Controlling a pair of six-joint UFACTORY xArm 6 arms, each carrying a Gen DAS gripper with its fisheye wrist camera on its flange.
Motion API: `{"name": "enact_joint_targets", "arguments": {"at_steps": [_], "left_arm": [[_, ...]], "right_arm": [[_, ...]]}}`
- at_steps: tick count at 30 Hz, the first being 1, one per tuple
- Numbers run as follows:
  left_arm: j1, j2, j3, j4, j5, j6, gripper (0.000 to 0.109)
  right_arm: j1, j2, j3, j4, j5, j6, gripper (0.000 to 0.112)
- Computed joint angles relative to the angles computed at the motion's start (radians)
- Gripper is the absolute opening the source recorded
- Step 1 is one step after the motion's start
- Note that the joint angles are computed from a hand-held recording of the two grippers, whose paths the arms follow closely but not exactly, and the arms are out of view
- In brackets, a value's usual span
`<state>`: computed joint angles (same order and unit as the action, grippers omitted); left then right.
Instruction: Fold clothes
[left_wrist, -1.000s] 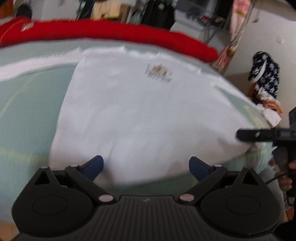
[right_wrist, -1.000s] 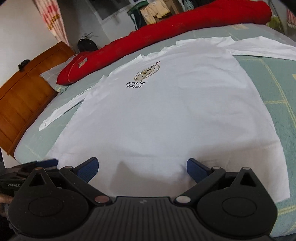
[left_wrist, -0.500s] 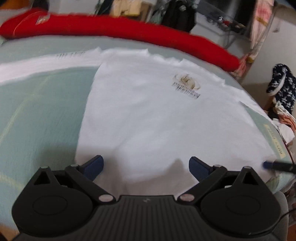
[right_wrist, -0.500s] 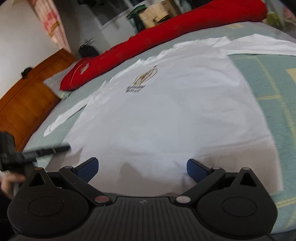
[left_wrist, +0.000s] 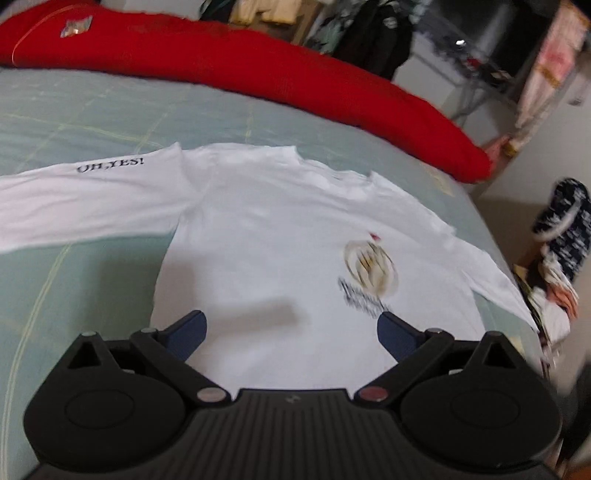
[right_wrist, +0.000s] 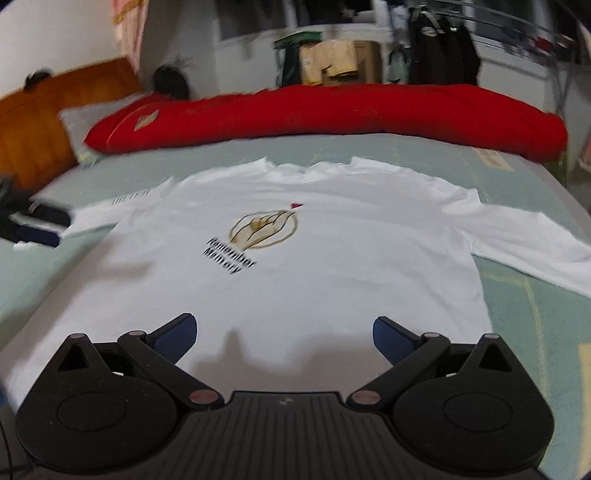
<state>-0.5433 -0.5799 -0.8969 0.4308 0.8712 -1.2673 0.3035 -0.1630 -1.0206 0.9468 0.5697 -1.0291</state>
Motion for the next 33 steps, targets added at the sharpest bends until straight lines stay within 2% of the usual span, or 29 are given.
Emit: {"name": "enact_joint_targets", "arguments": {"at_steps": [2, 7, 12, 15, 17, 18, 21, 24, 27, 30, 33], "left_arm": [[0.055, 0.064, -0.011, -0.034, -0.060, 0.026, 0.098], [0.132, 0.137, 0.023, -0.029, -0.177, -0.039, 0.098], [0.149, 0.097, 0.084, 0.004, -0.135, -0.089, 0.098], [0.139, 0.017, 0.135, 0.027, -0.058, -0.110, 0.099], [0.130, 0.002, 0.119, 0.014, 0.051, -0.114, 0.098], [0.120, -0.010, 0.116, 0.030, 0.070, -0.132, 0.096], [0.087, -0.041, 0.112, 0.123, 0.056, -0.208, 0.096], [0.112, 0.025, 0.079, 0.103, -0.084, -0.149, 0.098], [0.130, 0.155, 0.008, 0.009, -0.154, -0.006, 0.098], [0.114, 0.264, -0.064, -0.020, -0.113, 0.077, 0.098], [0.103, 0.254, -0.047, 0.001, -0.103, 0.069, 0.098]], "right_arm": [[-0.008, 0.025, -0.010, 0.000, 0.048, -0.002, 0.103], [-0.011, 0.050, -0.024, 0.036, 0.089, -0.063, 0.103], [-0.026, 0.060, -0.024, 0.068, 0.116, -0.105, 0.103], [-0.036, 0.060, -0.026, 0.080, 0.133, -0.108, 0.103], [-0.038, 0.062, -0.028, 0.082, 0.135, -0.110, 0.103], [-0.037, 0.061, -0.026, 0.083, 0.133, -0.111, 0.103], [-0.034, 0.059, -0.021, 0.084, 0.124, -0.112, 0.103], [-0.022, 0.054, -0.012, 0.072, 0.099, -0.113, 0.103], [-0.015, 0.052, -0.008, 0.065, 0.086, -0.113, 0.103], [-0.016, 0.052, -0.009, 0.058, 0.086, -0.111, 0.103], [-0.023, 0.052, -0.011, 0.058, 0.099, -0.108, 0.103]]}}
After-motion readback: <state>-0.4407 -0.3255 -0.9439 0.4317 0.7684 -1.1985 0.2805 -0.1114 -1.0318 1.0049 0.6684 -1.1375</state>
